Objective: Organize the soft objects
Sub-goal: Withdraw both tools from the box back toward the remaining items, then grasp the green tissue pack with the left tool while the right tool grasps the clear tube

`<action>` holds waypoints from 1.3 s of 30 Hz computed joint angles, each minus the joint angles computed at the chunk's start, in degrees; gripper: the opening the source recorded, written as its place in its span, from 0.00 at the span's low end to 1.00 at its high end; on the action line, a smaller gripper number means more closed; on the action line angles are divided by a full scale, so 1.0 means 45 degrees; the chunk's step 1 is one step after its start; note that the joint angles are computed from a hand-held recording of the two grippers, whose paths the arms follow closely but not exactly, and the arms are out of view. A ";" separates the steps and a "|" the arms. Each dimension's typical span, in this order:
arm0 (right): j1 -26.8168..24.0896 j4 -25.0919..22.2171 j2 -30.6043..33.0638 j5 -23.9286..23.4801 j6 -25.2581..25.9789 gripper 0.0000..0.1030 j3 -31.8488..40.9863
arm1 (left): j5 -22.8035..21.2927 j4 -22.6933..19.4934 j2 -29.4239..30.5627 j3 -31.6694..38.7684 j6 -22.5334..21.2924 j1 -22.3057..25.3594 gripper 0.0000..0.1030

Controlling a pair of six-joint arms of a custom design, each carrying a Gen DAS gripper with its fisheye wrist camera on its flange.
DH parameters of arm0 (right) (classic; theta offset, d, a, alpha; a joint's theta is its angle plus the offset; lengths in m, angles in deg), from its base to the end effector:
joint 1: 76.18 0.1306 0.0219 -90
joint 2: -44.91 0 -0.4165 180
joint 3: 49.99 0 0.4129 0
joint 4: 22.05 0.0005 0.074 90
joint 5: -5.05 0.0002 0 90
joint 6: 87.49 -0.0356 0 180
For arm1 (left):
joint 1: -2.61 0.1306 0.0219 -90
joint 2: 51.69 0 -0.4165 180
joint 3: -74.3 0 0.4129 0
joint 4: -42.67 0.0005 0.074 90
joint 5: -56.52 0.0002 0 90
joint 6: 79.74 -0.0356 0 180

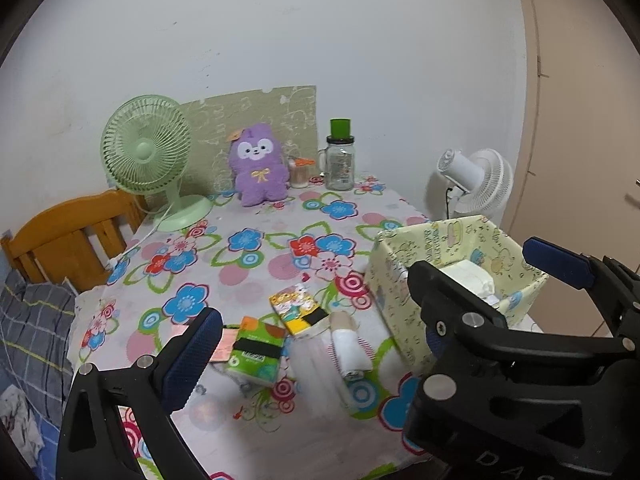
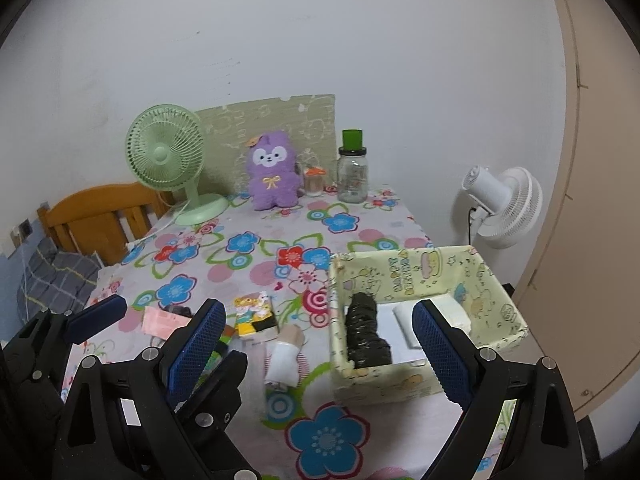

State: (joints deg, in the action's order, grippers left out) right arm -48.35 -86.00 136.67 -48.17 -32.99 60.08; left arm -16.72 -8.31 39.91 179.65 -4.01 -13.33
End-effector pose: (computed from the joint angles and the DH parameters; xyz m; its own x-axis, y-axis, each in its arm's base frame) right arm 0.4508 0.2133 0.6032 -0.5169 0.2531 -0.8178 0.3641 0.9296 0.0575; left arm 0.4976 -0.1533 0.5795 -0.4446 0.3724 -0.8147 0.6122 0.7902 0.0272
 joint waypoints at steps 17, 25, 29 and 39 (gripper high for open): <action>0.0280 0.0625 0.0895 -0.0712 0.0392 0.93 -0.0032 | -0.0154 0.0060 0.0635 -0.0252 -0.0240 0.0920 0.98; 0.0153 0.0837 0.1334 -0.1183 0.0691 0.91 -0.0010 | -0.0218 -0.0226 0.1224 -0.0063 -0.0096 0.1157 0.97; 0.0055 0.0859 0.1490 -0.1450 0.0716 0.91 -0.0063 | -0.0347 -0.0314 0.1420 -0.0051 -0.0109 0.1149 0.96; -0.0273 0.0543 0.2000 -0.2255 0.0288 0.82 0.0012 | -0.0900 -0.0350 0.1876 -0.0017 0.0093 0.1141 0.91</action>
